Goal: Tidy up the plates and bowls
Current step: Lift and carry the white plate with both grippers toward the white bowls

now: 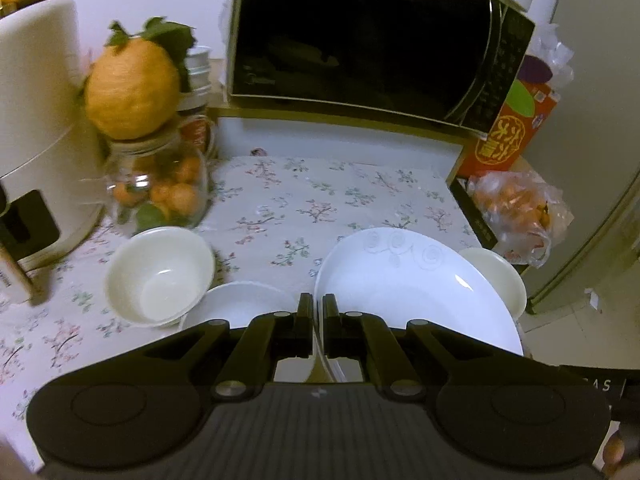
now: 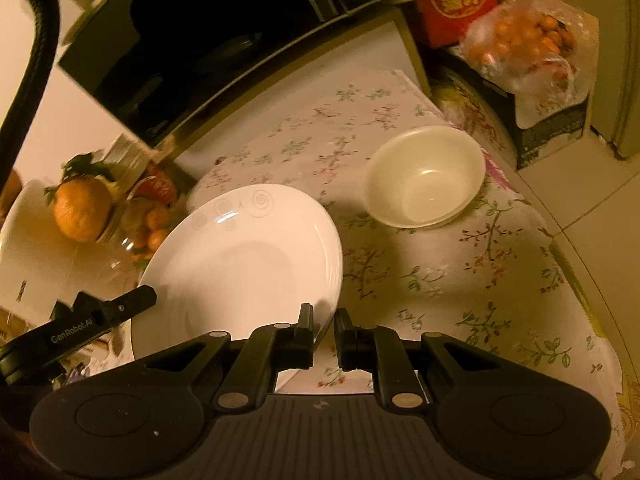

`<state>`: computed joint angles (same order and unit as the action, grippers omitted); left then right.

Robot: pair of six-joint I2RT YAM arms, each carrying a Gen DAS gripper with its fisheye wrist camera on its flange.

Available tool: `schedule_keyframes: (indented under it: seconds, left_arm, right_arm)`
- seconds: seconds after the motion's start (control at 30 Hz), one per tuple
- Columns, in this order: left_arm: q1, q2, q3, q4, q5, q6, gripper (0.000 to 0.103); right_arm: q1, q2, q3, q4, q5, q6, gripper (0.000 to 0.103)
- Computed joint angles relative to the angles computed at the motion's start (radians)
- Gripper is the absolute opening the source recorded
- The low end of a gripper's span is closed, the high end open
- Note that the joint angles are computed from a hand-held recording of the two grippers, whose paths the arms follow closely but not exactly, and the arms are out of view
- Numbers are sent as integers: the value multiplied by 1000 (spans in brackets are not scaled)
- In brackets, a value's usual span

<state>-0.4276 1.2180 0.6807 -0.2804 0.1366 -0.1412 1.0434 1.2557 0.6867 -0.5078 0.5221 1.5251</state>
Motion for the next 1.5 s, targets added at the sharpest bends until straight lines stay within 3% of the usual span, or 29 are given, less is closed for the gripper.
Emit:
schedule_keyframes:
  seconds: [0.53,0.83,1.2,1.5]
  left_arm:
    - [156,-246,-98,-158,79,0,3]
    - [303,-488,-170,-346,134,43,4]
    - [574,-561,-222,-484,251,207,3]
    - [609,-585,-251,-517,238,251,3]
  right_arm:
    - [127,53,95,-35,50,-23,11]
    - [199,124,172,-61,59,-30,11]
    - [274,293,310,-88,26,-47,11]
    - [298,361,335,-88,-27,-17,12]
